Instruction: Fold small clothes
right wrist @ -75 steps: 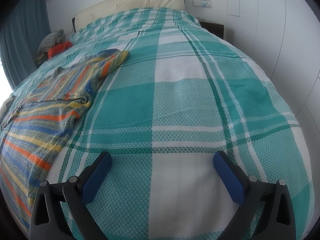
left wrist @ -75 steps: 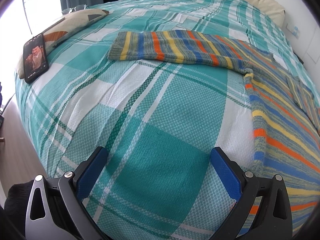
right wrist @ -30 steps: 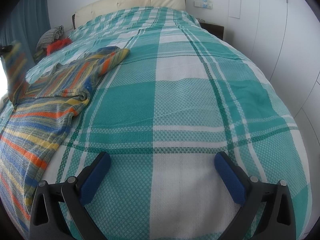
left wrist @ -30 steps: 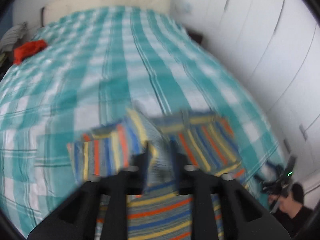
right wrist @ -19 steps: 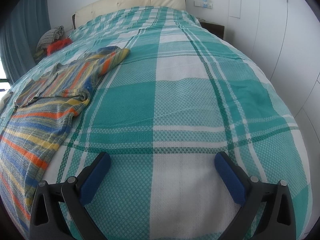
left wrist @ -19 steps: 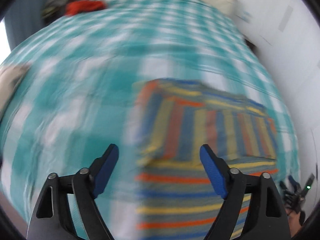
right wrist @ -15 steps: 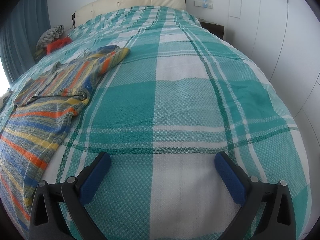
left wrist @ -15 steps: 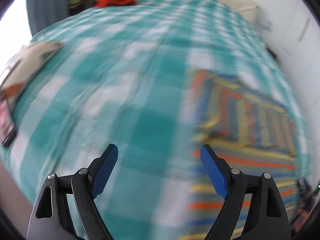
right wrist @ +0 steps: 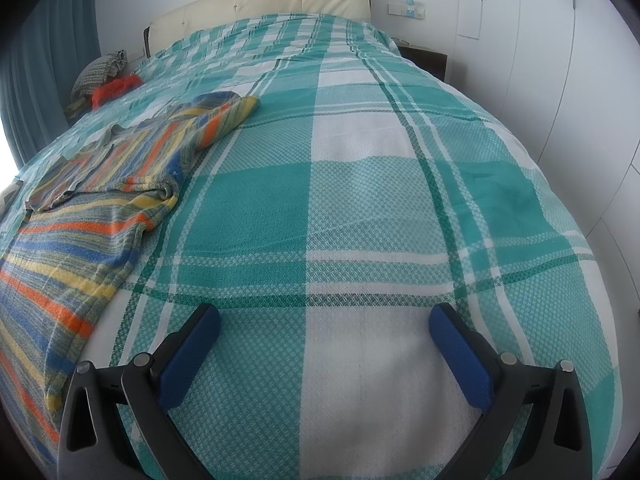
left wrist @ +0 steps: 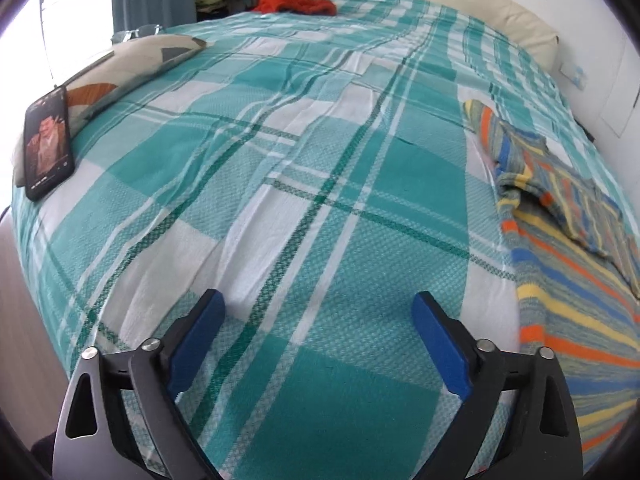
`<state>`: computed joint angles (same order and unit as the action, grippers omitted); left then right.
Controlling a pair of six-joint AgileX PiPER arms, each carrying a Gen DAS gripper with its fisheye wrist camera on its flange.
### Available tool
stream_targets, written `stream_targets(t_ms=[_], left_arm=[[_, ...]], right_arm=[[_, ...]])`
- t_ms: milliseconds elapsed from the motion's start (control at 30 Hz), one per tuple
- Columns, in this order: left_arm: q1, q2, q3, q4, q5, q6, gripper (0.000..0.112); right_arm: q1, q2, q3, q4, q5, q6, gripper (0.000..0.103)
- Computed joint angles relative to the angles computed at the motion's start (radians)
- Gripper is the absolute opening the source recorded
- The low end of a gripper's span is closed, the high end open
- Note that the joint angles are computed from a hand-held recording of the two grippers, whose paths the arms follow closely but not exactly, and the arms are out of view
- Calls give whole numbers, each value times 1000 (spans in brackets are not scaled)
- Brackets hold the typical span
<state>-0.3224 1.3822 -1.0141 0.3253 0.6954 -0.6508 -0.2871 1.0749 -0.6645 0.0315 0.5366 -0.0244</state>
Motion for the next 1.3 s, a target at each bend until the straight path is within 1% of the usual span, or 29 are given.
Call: stream_targets(t_ms=[133,167,233,300,333,400,433,467,500,533,600,633,667,700,733,867,1000,1033,1067,1100,1133,1167,1233,1300], left_arm=[[3,16,-7,0,-5,22,99],[3,17,-5,2,-9,19,99],[-3,15,3,21,-17,-3,99],[-19,19,6,60,-16,-46,100],[-26,23,6,76,-14,-63,101],[-35,34,0,96,-11,-86,102],[-37,39,-2,102,-10,-93,103],[-40,44,-4,112,-9,-102,103],[-43,46,-3,121,-9,-112,103],[-45,46,-2,129,-10,-120,103],[-47,45,2,137,-13,-128,103],[-48,44,4,138,-15,-128,103],[-46,43,5,136,-16,-126,103],[-47,44,4,137,-15,-128,103],[-47,44,3,137,-13,-126,103],[-41,43,3,123,-15,-107,103],[-33,44,-1,104,-18,-82,103],[-34,44,-1,105,-17,-85,103],[-34,45,-1,107,-16,-86,103],[-34,44,-1,107,-16,-84,103],[-33,44,-1,105,-16,-83,103],[-30,43,-1,103,-17,-79,103],[-32,44,-2,102,-16,-80,103],[-35,48,-5,111,-14,-92,103]], right_arm=[[16,7,-13,-39,19,41,103],[15,23,-40,-36,53,32,103],[20,91,-162,-43,198,-3,102],[30,126,-266,-36,289,-10,85],[23,143,-329,16,329,-30,84],[-9,196,-463,202,399,-93,83],[-4,248,-548,302,439,-91,82],[4,294,-606,369,467,-90,79],[19,352,-672,432,496,-81,73],[46,429,-747,496,517,-59,69],[81,535,-833,573,523,-23,57],[111,608,-890,606,513,15,53],[133,655,-926,622,499,42,46],[155,703,-965,637,487,63,41],[187,775,-1032,638,485,99,40],[271,935,-1179,620,473,213,38],[331,1042,-1333,538,522,287,38],[352,1062,-1378,480,546,317,37],[362,1086,-1424,444,572,336,29],[379,1103,-1467,379,596,366,7],[389,1094,-1470,320,598,384,2],[393,1073,-1447,301,571,383,2],[389,992,-1360,289,478,352,2],[393,955,-1347,235,457,347,2]])
